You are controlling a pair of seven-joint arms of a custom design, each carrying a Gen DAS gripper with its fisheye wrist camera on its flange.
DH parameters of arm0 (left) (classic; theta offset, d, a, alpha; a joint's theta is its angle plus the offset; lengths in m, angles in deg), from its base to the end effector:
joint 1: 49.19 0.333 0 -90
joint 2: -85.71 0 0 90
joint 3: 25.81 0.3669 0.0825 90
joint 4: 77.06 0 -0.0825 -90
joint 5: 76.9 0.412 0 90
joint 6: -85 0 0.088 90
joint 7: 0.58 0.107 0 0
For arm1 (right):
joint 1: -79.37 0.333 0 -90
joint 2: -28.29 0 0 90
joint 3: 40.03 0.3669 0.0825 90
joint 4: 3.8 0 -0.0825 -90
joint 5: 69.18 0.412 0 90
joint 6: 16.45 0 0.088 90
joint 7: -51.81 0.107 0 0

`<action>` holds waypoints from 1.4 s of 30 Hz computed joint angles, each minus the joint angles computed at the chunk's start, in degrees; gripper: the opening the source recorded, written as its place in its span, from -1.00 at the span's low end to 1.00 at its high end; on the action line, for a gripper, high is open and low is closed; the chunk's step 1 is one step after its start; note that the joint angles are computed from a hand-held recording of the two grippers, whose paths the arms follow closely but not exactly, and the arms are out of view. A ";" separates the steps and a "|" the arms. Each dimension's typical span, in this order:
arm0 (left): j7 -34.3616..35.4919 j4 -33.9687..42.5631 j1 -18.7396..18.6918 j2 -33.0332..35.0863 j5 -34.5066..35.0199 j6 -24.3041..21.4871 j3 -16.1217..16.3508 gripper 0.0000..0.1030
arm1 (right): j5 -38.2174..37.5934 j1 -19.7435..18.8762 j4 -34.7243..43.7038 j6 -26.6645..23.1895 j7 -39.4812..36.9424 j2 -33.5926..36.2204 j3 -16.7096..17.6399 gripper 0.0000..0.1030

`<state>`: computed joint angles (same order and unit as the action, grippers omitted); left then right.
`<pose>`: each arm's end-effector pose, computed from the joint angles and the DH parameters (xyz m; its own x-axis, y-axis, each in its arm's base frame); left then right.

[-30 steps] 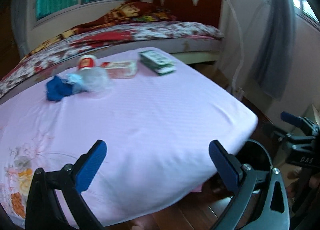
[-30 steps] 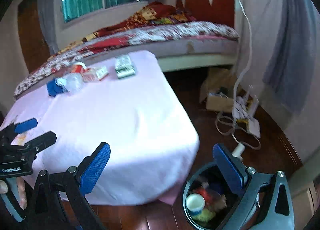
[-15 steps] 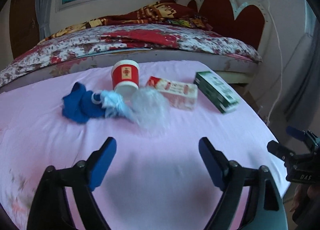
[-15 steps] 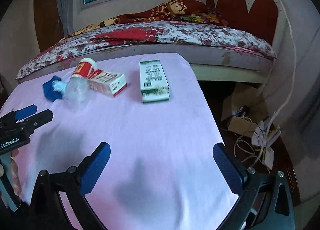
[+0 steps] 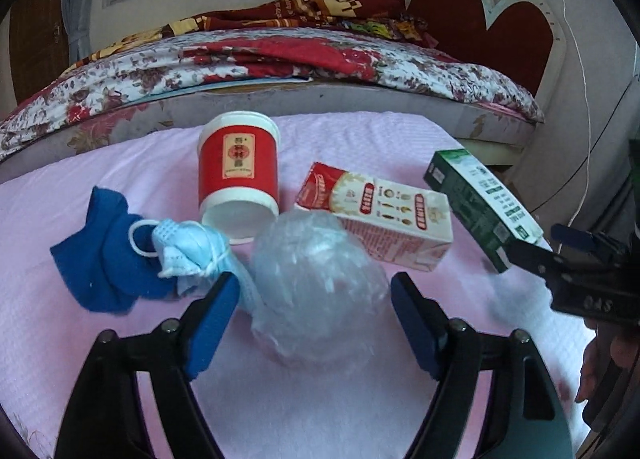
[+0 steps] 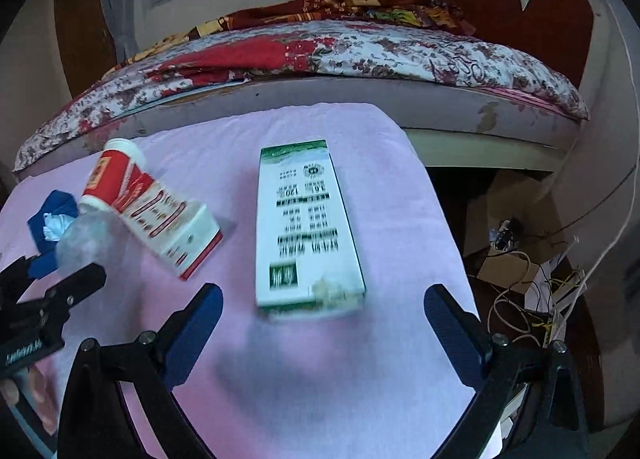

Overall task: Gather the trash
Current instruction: 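Grasp the clear plastic bag with the left tool while the right tool grasps the green milk carton, then carry the plastic bag and milk carton over the bin and open both tools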

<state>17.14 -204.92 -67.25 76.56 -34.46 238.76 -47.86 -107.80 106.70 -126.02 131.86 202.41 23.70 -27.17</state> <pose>0.4055 -0.3817 0.5305 -0.0770 -0.9903 0.1158 -0.7141 -0.0263 -0.6995 0.4373 0.3888 0.5352 0.1392 -0.9902 -0.0133 -0.7474 -0.0962 -0.6574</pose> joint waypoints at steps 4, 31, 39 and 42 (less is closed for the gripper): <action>1.91 1.53 -0.31 1.18 -0.42 -2.01 0.27 0.47 | 2.91 0.19 2.40 0.20 -2.66 2.68 -0.80 0.67; 1.66 -3.92 -2.57 -6.00 0.15 -1.22 -3.10 -0.24 | 3.39 -1.28 -10.36 1.91 1.45 -11.03 3.99 0.11; 2.04 -5.82 -2.60 -10.27 -2.97 0.46 -6.30 -0.27 | 6.61 -1.84 -17.46 -0.77 2.43 -22.67 8.30 0.09; 2.54 -5.88 -2.92 -11.32 -4.50 0.54 -7.62 -0.27 | 8.71 -1.78 -19.88 -2.29 2.77 -27.72 9.75 0.09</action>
<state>19.68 -210.80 -70.16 65.24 -38.97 239.29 -55.48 -99.09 104.92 -145.90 129.56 205.18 -4.02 -17.42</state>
